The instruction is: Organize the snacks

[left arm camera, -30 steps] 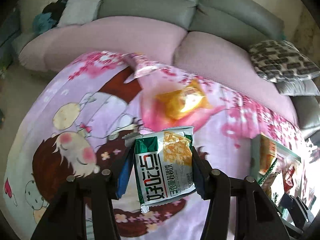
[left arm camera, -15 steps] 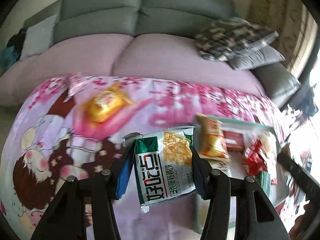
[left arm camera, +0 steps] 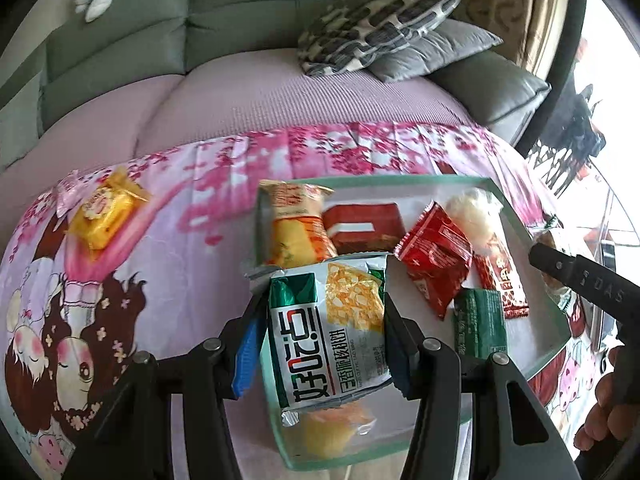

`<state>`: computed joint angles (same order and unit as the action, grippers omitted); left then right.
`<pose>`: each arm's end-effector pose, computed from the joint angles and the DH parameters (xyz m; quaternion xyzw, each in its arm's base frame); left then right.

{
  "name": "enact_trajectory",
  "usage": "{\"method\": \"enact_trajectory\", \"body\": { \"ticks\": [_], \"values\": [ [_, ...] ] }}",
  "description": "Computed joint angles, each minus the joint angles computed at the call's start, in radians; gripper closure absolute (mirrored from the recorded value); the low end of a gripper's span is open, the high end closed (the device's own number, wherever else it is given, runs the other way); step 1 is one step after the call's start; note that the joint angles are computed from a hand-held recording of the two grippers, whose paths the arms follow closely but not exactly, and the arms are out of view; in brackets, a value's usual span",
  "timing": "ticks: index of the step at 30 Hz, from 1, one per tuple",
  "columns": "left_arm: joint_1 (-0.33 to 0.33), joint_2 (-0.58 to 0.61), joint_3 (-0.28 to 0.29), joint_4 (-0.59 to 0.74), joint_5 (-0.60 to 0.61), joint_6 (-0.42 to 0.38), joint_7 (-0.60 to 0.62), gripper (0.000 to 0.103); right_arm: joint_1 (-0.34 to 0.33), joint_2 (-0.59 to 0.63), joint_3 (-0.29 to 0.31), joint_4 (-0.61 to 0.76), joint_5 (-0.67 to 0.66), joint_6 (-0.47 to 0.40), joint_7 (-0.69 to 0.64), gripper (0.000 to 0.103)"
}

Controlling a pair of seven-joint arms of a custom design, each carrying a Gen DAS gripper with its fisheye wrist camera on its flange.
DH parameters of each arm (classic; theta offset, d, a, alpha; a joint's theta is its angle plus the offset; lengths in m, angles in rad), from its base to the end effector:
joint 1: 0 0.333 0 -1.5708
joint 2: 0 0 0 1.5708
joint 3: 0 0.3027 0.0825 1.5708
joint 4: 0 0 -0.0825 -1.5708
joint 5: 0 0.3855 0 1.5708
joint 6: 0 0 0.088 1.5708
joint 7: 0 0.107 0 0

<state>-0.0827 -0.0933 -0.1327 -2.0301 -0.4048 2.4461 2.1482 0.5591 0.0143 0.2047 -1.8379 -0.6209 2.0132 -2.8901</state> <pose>0.5589 -0.1248 0.5302 -0.4670 0.8343 -0.2701 0.1138 0.4481 0.3809 0.5258 -0.3450 0.8912 -0.2111 0.2054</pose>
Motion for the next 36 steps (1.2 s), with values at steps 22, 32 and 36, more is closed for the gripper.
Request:
{"method": "enact_trajectory", "body": {
  "ticks": [22, 32, 36],
  "values": [
    [-0.032, 0.043, -0.024, 0.000, 0.048, 0.015, -0.018, 0.047, -0.009, 0.046, -0.022, -0.006, 0.058, 0.090, -0.064, 0.043],
    [-0.031, 0.034, -0.023, 0.002, 0.036, -0.010, -0.014, 0.036, -0.005, 0.063, -0.025, 0.016, 0.080, 0.073, -0.102, 0.039],
    [-0.031, 0.026, -0.020, 0.003, 0.016, -0.015, 0.002, 0.035, -0.004, 0.068, -0.027, 0.020, 0.087, 0.071, -0.112, 0.034]
  ]
}}
